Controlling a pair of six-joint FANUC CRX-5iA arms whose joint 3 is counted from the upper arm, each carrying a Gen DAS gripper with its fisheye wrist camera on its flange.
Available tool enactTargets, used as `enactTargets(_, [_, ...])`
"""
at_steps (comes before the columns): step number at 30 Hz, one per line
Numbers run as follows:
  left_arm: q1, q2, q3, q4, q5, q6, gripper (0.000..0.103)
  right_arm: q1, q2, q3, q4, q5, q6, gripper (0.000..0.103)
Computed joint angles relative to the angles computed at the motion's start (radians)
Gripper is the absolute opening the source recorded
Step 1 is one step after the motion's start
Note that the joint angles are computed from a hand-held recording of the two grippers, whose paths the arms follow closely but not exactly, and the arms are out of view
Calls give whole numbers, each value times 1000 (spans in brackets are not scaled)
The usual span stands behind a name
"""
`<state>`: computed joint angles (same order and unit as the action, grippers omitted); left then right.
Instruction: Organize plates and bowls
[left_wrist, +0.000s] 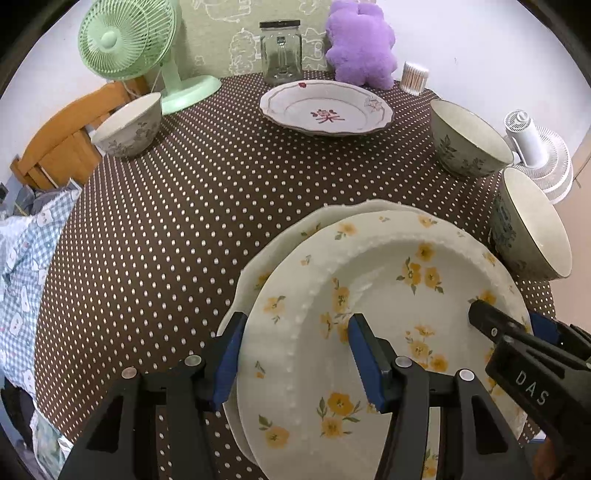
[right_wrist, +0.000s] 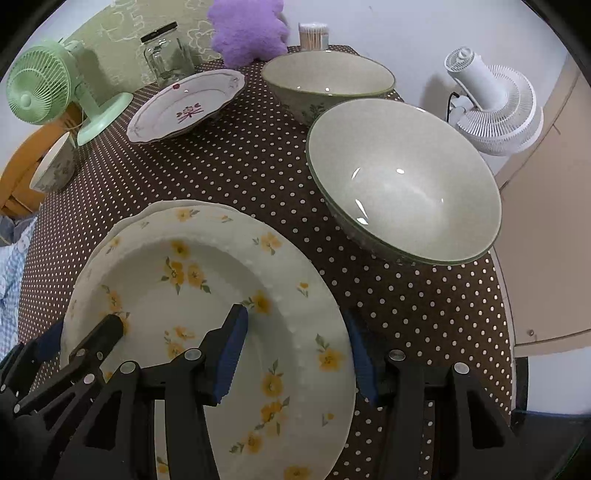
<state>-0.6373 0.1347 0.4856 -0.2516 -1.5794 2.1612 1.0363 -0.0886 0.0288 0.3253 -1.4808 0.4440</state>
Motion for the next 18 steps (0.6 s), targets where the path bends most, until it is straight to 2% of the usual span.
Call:
enactTargets(9, [-19,14,9,-37,9,-31,57,-15,-4,-12,0,26,-17,57])
enactTargets(18, [-52,18,9,-82,18,-7,66,-5,-19,-36,14,41,-23,57])
